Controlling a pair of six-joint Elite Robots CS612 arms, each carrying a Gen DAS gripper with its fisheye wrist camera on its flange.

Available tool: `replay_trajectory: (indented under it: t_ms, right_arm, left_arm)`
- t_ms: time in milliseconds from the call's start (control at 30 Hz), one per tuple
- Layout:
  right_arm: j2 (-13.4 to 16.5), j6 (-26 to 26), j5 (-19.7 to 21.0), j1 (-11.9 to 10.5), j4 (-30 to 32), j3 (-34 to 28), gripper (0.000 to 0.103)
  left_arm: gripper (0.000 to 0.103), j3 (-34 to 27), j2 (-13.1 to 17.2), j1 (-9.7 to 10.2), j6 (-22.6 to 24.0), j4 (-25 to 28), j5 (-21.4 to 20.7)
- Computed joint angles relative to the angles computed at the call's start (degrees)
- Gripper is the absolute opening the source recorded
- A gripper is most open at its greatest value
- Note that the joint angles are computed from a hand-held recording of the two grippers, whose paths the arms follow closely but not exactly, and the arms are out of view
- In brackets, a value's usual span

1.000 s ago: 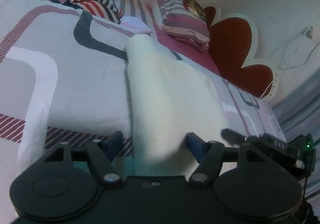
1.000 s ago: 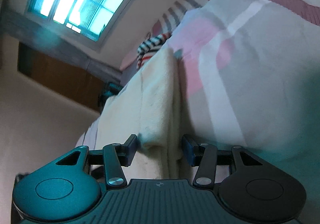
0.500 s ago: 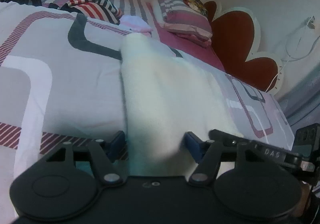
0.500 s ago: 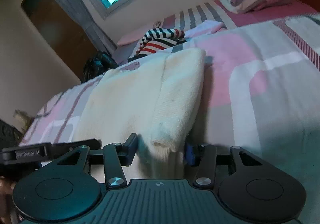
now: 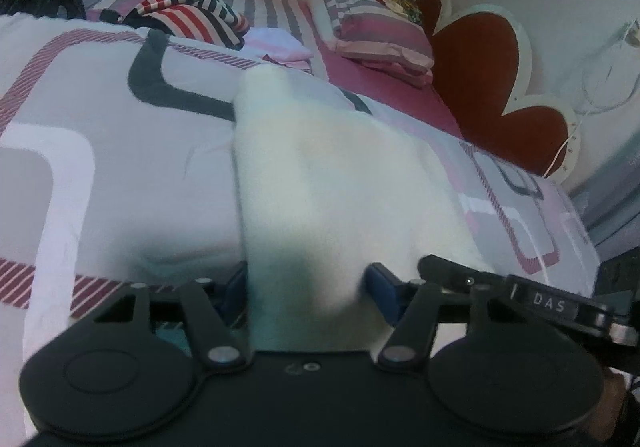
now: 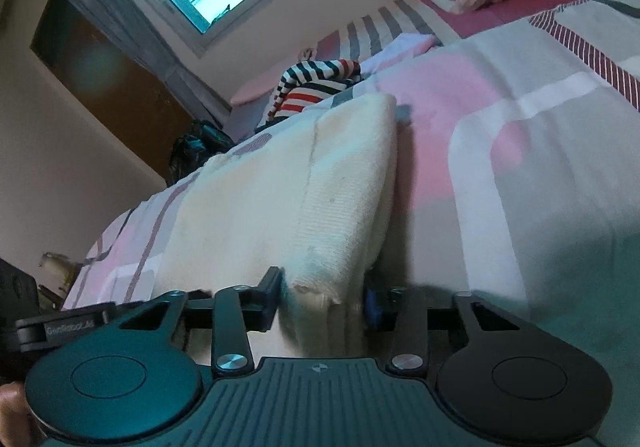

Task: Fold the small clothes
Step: 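Grasp the strip end with both tools and lift it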

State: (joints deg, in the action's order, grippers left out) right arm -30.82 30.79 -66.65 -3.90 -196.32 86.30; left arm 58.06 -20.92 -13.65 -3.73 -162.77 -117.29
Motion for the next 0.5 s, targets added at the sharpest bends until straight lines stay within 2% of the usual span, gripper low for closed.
replay_trajectory:
  t_ms: [67, 133, 200, 333, 500]
  right_arm:
    - [-0.2, -2.1, -1.7, 0.6, 0.2, -0.1, 0.031]
    - [-0.6, -5.3, -4.2, 1.4, 0.8, -0.3, 0.029]
    - [-0.9, -7.0, -5.7, 2.0, 0.6, -0.5, 0.029]
    - [-0.9, -7.6, -5.6, 3.0, -1.1, -1.5, 0.028]
    - [-1.2, -9.7, -5.3, 5.4, -1.0, -3.3, 0.028]
  left_arm:
    - [0.038, 0.3, -0.3, -0.25, 1.7, -0.7, 0.9]
    - [0.034, 1.2, -0.9, -0.23, 3.4, -1.6, 1.0]
    - [0.032, 2.0, -1.4, -0.07, 4.2, -2.4, 0.9]
    - [0.031, 4.1, -2.9, 0.48, 4.3, -4.8, 1.6]
    - [0.031, 7.5, -5.5, 2.22, 5.4, -8.8, 3.0]
